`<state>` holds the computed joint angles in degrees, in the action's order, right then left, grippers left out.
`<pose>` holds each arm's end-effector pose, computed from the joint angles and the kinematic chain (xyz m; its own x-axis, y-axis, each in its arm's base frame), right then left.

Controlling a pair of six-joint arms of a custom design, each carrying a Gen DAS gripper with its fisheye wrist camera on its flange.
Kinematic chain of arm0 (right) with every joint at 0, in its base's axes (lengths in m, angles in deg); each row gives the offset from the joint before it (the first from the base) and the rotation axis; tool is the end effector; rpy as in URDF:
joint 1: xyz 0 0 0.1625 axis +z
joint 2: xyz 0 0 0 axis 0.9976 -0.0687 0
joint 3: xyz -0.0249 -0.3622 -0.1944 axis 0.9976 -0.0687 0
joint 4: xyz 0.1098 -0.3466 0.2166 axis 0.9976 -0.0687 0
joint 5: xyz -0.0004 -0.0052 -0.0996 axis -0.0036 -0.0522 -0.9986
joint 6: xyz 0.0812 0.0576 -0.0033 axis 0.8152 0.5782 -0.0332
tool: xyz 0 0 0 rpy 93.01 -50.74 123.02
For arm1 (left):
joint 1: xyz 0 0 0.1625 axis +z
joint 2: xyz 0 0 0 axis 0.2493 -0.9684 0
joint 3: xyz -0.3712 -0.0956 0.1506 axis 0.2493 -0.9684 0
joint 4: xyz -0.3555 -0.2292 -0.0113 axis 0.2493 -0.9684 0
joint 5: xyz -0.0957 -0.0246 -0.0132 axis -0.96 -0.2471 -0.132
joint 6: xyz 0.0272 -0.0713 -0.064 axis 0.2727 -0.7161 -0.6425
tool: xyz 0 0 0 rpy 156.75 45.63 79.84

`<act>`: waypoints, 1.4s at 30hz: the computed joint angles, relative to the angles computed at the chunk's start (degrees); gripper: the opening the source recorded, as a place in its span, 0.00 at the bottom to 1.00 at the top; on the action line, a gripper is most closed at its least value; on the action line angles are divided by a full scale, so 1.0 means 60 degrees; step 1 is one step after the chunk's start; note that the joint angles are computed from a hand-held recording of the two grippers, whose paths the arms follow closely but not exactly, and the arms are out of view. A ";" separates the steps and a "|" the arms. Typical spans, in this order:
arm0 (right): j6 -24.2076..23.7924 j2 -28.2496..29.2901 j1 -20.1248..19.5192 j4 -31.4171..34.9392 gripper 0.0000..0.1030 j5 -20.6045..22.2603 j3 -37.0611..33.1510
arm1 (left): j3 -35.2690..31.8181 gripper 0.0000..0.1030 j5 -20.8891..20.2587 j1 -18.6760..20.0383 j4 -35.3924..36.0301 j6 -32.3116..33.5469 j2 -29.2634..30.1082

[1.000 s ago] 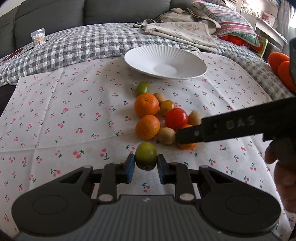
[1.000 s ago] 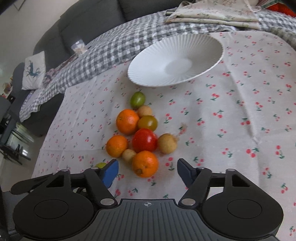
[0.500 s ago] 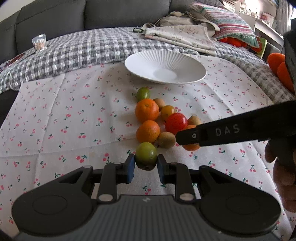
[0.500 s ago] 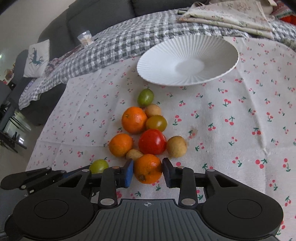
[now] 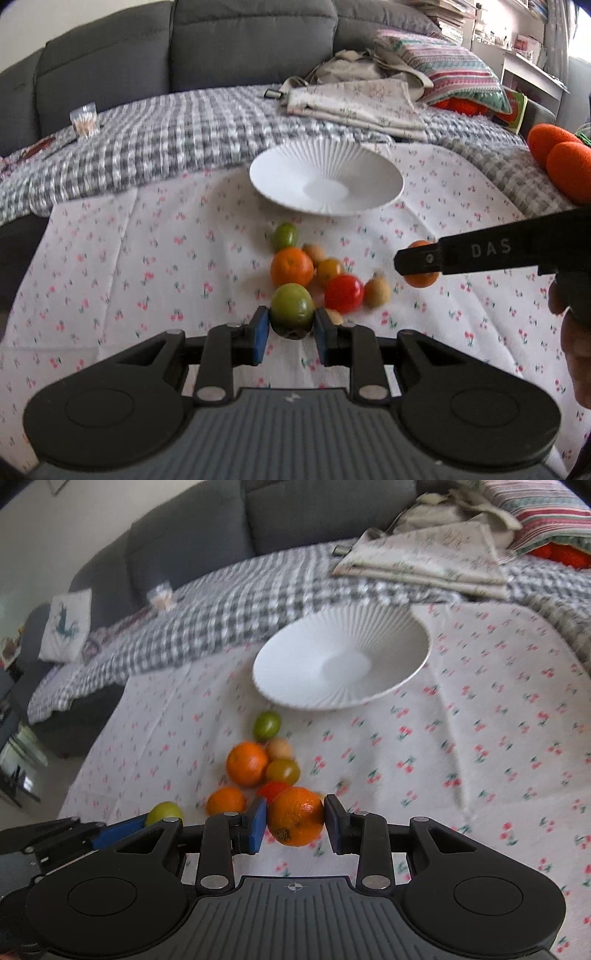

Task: Organize fruits
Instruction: 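Carry the lime and mandarin in both grippers over the white bowl, then open the right gripper to drop the mandarin while the left drops the lime into the bowl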

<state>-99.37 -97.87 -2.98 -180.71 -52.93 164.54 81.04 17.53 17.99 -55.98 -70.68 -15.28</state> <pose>0.0550 -0.6209 0.2806 -0.7617 -0.5434 0.3528 -0.6411 0.7110 -0.2890 -0.3588 -0.4946 -0.0286 -0.6820 -0.1994 -0.7036 0.4295 0.6696 -0.6060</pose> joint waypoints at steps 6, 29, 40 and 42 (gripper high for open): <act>0.0081 0.0150 0.0078 -0.0326 0.32 0.0033 -0.0313 | -0.0613 0.23 0.0491 0.0127 0.0500 0.0476 0.0054; 0.0514 0.2249 0.0393 -0.1125 0.32 -0.0436 -0.2683 | -0.3697 0.24 0.0629 0.1871 -0.3929 0.6450 0.2212; 0.0194 0.2937 0.0479 -0.1213 0.32 -0.0450 -0.3148 | -0.4816 0.23 0.0314 0.2342 -0.4823 0.8152 0.3094; 0.0148 0.3030 0.0485 -0.1242 0.32 -0.0504 -0.3186 | -0.4896 0.24 0.0311 0.2398 -0.4904 0.8304 0.3169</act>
<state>-98.48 -79.69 -0.07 -188.17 -55.96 145.42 51.67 19.39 32.38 -85.40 -20.86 3.73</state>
